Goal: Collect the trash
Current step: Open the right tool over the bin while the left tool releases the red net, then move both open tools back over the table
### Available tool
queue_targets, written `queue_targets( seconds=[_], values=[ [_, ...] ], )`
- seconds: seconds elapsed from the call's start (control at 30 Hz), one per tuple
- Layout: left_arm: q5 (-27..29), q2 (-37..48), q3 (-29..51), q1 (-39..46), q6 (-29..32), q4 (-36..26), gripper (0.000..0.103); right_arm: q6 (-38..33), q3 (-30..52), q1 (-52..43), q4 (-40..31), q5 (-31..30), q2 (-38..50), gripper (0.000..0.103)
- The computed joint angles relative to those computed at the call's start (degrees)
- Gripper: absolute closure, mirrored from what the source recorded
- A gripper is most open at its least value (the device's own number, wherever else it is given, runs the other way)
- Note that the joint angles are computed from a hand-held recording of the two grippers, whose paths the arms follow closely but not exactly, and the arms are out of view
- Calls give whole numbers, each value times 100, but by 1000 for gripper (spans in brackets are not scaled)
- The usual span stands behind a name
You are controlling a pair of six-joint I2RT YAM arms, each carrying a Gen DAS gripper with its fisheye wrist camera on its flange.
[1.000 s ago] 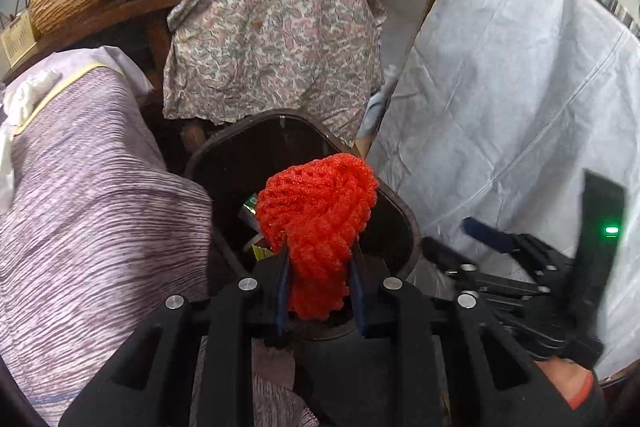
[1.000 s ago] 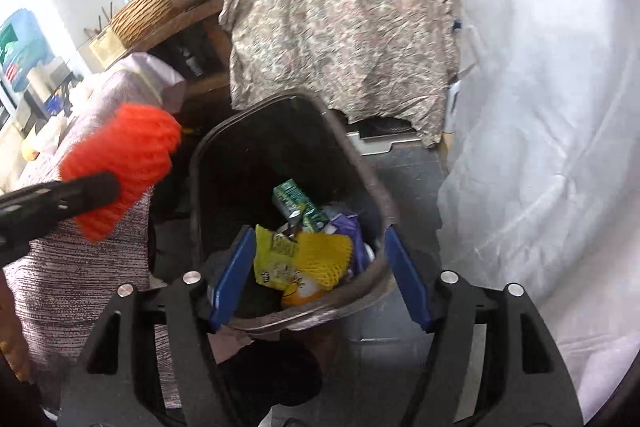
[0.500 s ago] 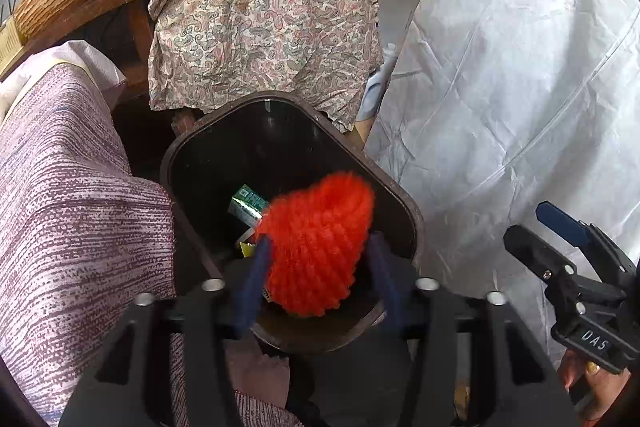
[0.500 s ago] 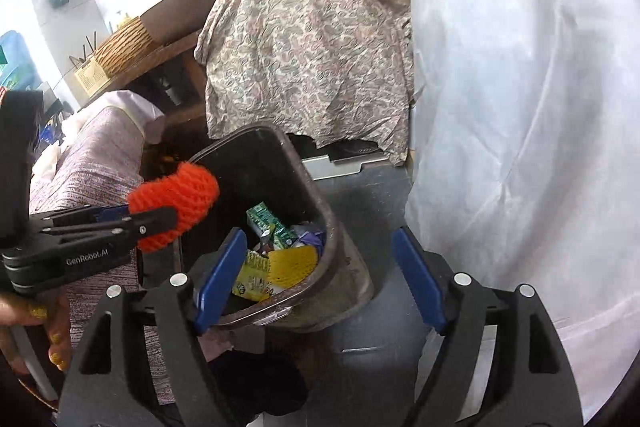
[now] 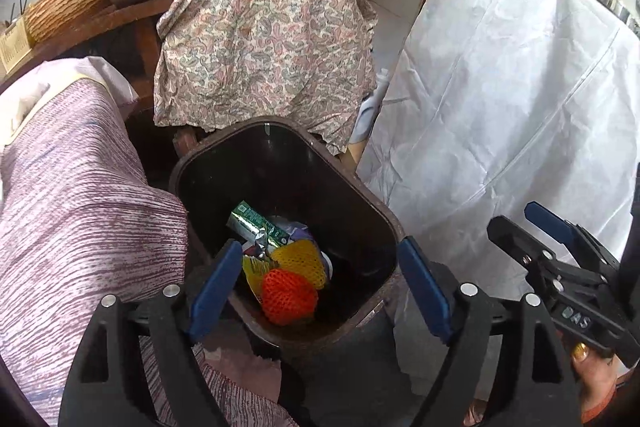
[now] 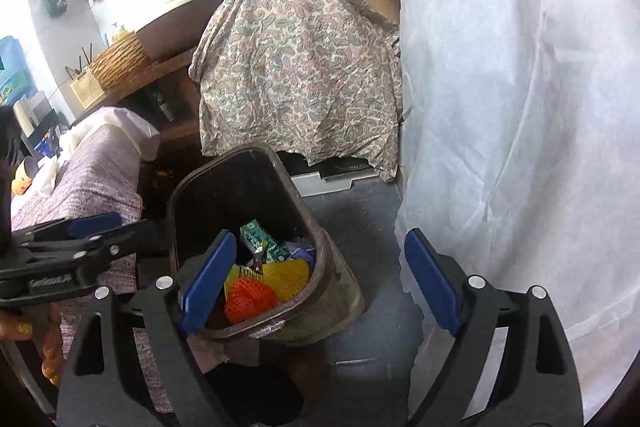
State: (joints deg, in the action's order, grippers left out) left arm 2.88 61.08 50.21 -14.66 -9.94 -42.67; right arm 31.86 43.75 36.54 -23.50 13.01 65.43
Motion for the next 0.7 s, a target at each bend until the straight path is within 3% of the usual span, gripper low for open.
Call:
queue_targets(
  seconds=[0.37, 0.53, 0.7],
  values=[
    [408, -1157, 454, 831, 426, -812, 6, 65, 278, 299, -3, 403, -104, 17],
    [894, -1338, 942, 1913, 1294, -1416, 5, 71, 784, 779, 170, 346, 297, 17],
    [1711, -1348, 1312, 3866, 2708, -1869, 5, -69, 1602, 1271, 156, 136, 1036, 17]
  ],
)
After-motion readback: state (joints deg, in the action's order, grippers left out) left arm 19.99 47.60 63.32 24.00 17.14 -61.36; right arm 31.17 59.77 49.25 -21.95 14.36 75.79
